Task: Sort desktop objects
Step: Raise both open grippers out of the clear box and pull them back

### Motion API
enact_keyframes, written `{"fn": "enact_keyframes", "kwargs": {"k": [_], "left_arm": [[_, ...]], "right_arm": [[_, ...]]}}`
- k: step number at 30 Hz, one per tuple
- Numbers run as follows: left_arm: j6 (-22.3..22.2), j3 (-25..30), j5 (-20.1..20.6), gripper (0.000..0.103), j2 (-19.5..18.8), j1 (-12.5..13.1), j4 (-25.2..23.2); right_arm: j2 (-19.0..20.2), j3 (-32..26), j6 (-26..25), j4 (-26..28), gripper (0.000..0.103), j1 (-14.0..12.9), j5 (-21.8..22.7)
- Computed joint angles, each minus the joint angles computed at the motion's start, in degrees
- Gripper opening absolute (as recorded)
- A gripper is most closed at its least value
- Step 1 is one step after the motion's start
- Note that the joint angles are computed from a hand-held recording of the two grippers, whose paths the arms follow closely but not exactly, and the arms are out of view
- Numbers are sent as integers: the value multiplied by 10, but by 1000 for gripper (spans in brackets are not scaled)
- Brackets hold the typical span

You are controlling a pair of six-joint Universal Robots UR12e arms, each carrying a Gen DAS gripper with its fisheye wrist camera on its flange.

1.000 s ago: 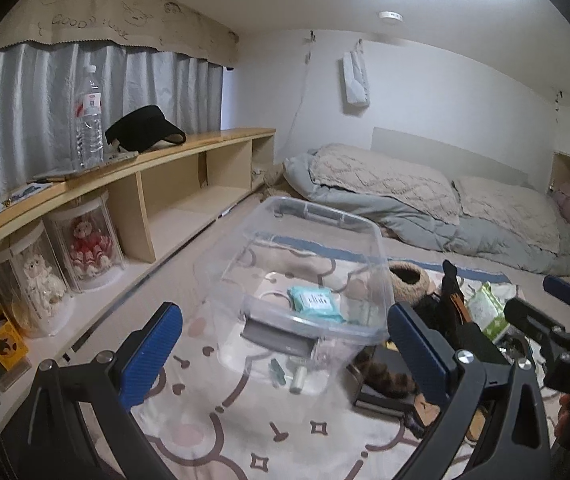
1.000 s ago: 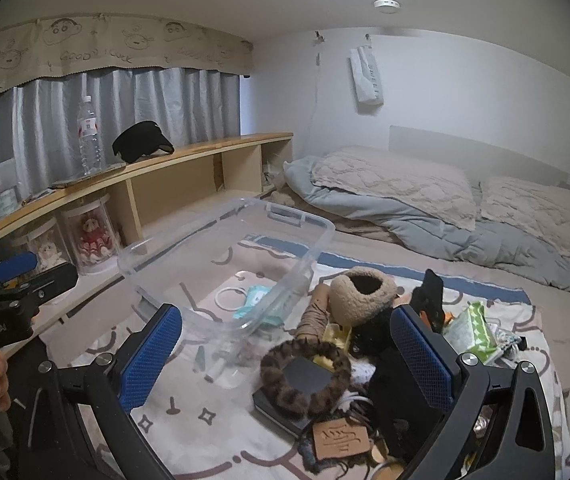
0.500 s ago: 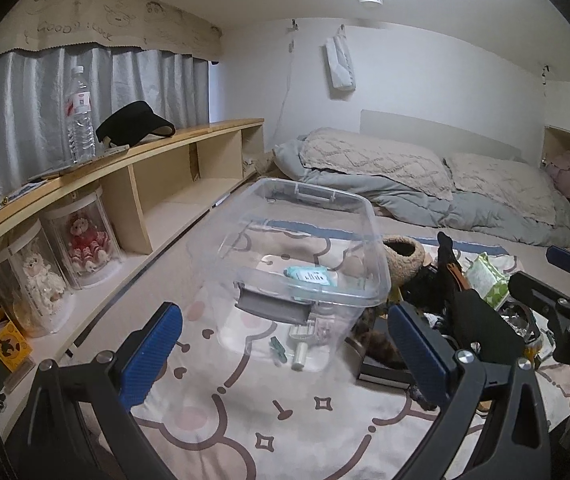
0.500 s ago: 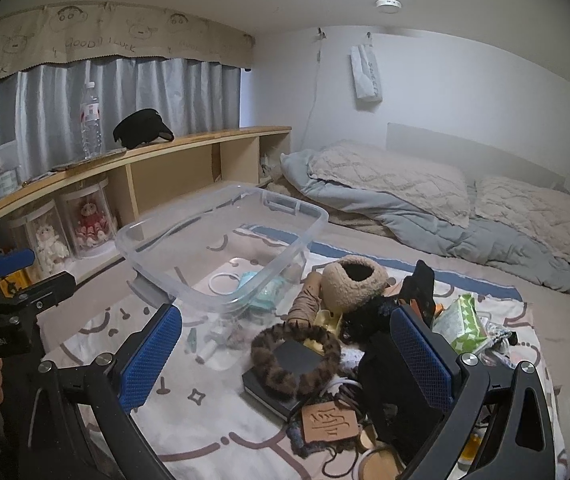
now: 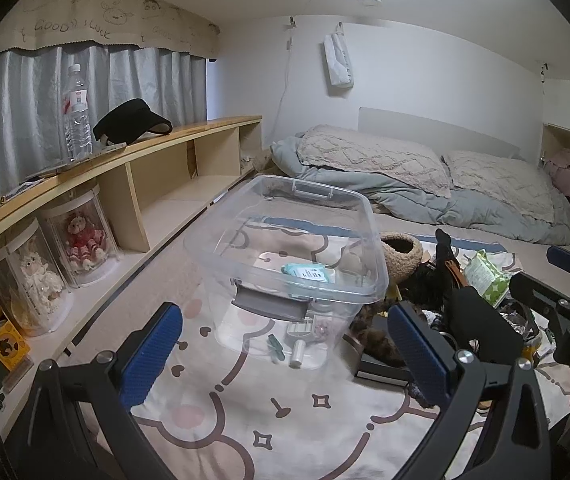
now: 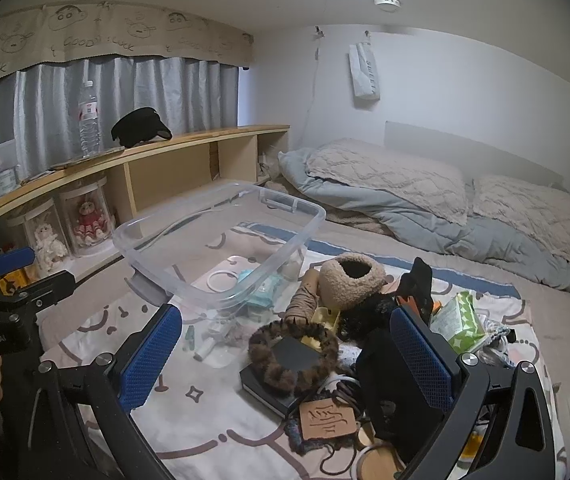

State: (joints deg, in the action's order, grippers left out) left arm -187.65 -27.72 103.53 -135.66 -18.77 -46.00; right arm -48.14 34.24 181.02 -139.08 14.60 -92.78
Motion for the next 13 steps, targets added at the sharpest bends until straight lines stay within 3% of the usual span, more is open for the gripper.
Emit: {"fn": "enact_keyframes", "kwargs": {"k": [13], "left_arm": [[1,8,8,103,-5,0,0]], "right_arm": [[0,-3,1,3,103,0,2]]}}
